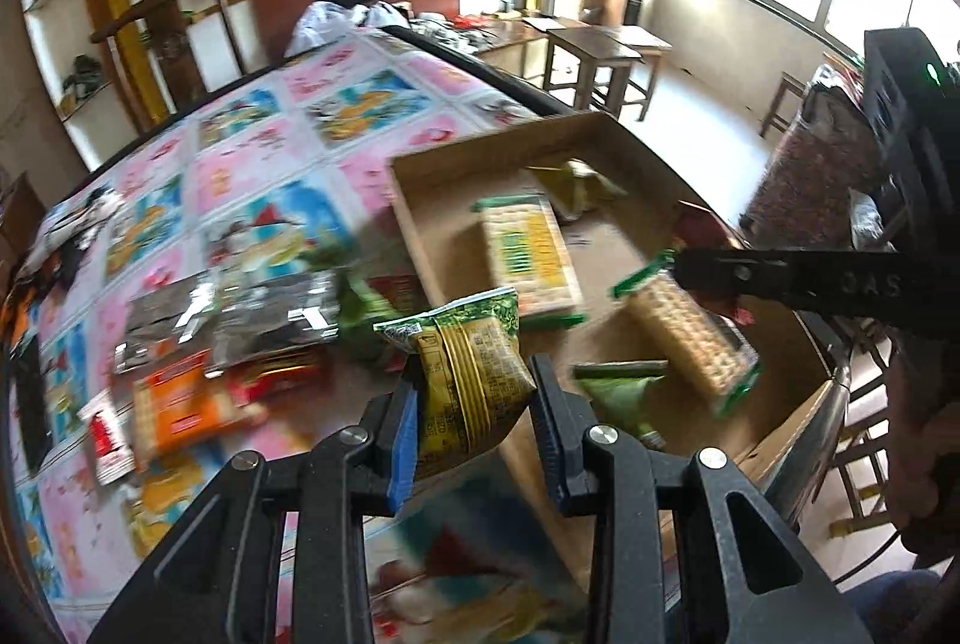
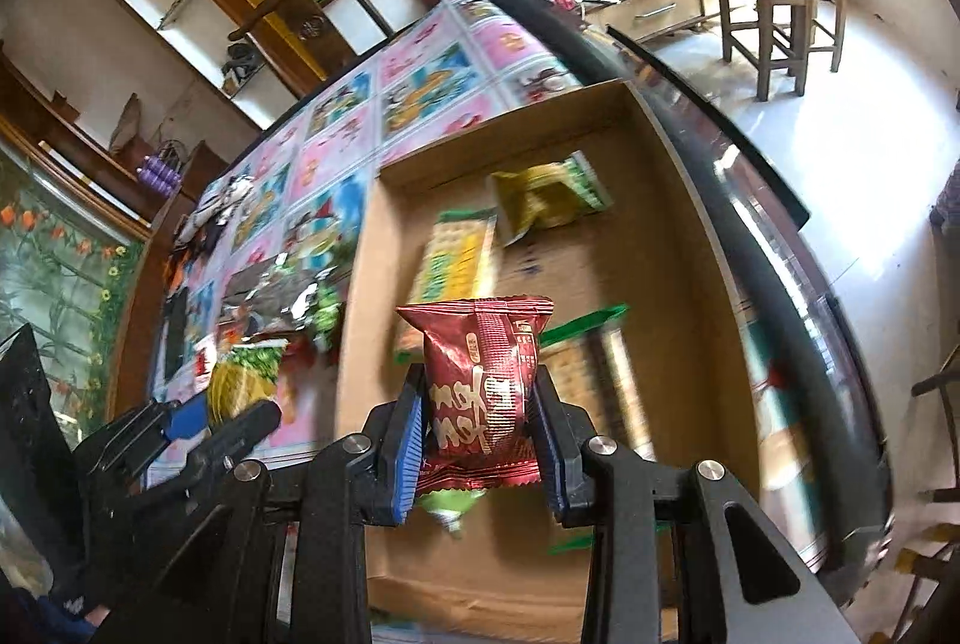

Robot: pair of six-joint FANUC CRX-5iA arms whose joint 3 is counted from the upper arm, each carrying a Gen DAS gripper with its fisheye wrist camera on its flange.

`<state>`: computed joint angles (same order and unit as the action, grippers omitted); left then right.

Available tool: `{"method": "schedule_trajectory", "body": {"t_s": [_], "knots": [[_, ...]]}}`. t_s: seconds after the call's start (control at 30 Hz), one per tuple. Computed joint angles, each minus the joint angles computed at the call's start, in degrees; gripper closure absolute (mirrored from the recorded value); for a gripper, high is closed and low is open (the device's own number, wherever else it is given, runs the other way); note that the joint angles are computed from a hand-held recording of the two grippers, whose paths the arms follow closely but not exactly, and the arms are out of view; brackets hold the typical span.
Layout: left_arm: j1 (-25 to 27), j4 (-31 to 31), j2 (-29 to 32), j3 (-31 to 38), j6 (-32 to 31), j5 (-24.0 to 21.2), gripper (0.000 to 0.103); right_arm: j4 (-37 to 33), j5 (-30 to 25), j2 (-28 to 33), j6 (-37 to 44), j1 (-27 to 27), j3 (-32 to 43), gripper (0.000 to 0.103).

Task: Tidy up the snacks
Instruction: 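Open the left tool over the box while the right tool drops the red bag inside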

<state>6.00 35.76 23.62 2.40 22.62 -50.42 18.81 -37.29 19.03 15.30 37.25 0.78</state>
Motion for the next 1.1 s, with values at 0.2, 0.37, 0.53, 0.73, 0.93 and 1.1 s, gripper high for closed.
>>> {"method": "schedule_trajectory", "body": {"t_s": [0.2, 0.37, 0.53, 0.73, 0.93, 1.1], "knots": [[-2.54, -0.66, 0.63, -0.52, 0.41, 0.16, 0.071, -0.15, -2.34, 0.93, 4.09, -1.35, 1.11, 0.068], [-3.98, -2.87, 2.20, 0.75, 3.79, 0.16, 0.071, -3.42, -3.56, 2.40, 9.48, -2.80, 2.99, 0.068], [-5.01, -4.39, 3.14, 1.38, 6.20, 0.85, 0.071, -6.49, -5.09, 4.27, 14.25, -4.03, 5.63, 0.068], [-5.58, -5.00, 3.36, 1.27, 6.93, 1.56, 0.071, -7.21, -6.75, 6.83, 17.30, -5.08, 8.66, 0.068], [-5.77, -4.58, 2.81, 0.16, 5.79, 2.79, 0.071, -6.65, -8.94, 9.16, 19.29, -5.26, 11.69, 0.067], [-5.71, -3.35, 1.93, -1.22, 3.54, 3.58, 0.070, -5.08, -9.24, 9.01, 18.17, -4.82, 11.39, 0.063]]}}
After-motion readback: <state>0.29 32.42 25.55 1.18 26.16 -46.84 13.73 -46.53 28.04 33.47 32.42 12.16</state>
